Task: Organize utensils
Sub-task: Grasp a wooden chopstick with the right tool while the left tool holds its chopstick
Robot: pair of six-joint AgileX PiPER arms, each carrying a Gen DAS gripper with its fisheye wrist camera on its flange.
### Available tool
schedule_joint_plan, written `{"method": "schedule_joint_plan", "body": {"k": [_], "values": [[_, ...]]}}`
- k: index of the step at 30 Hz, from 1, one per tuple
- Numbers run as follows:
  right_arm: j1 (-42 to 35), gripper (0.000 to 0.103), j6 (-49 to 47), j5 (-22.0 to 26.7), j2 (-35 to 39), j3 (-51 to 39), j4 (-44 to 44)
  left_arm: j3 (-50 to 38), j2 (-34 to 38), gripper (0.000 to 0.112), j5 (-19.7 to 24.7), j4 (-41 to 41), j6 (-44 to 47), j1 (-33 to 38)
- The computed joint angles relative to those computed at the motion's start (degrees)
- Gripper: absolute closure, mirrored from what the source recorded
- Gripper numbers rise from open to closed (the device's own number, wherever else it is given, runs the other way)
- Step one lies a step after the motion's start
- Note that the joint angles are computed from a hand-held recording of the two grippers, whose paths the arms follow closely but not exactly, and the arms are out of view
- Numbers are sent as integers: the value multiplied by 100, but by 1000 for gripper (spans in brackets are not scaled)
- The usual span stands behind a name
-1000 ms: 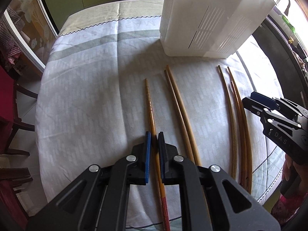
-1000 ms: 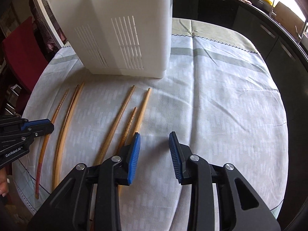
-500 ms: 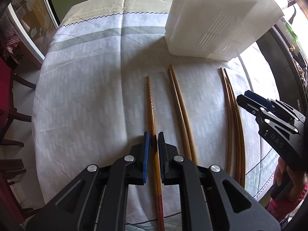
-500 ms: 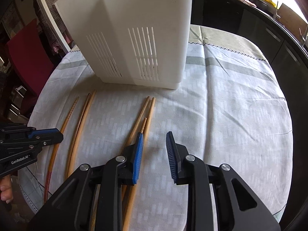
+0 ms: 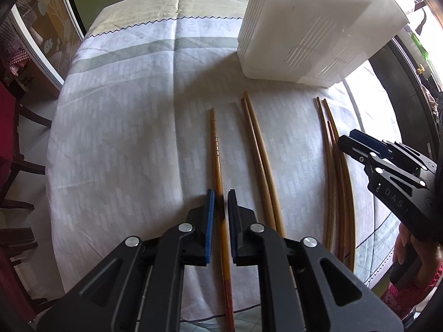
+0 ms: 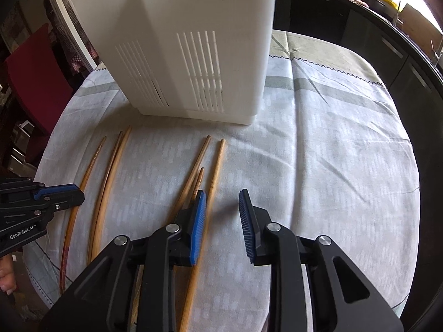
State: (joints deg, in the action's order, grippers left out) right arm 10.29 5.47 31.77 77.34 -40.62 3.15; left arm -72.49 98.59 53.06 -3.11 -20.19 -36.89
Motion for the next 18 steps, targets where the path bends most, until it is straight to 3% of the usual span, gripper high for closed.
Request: {"method": "schedule_joint_plan", "body": {"k": [6,11,18], "values": [[692,82,1238,4,337,-223,-997,-82,51,103,85,49,31,31],[698,93,1044,-11,508,-379,-861,-265,169,99,223,-82,60,78],[237,96,190,-38,212,-80,-262,-406,265,95,332,-67,94,117]]}}
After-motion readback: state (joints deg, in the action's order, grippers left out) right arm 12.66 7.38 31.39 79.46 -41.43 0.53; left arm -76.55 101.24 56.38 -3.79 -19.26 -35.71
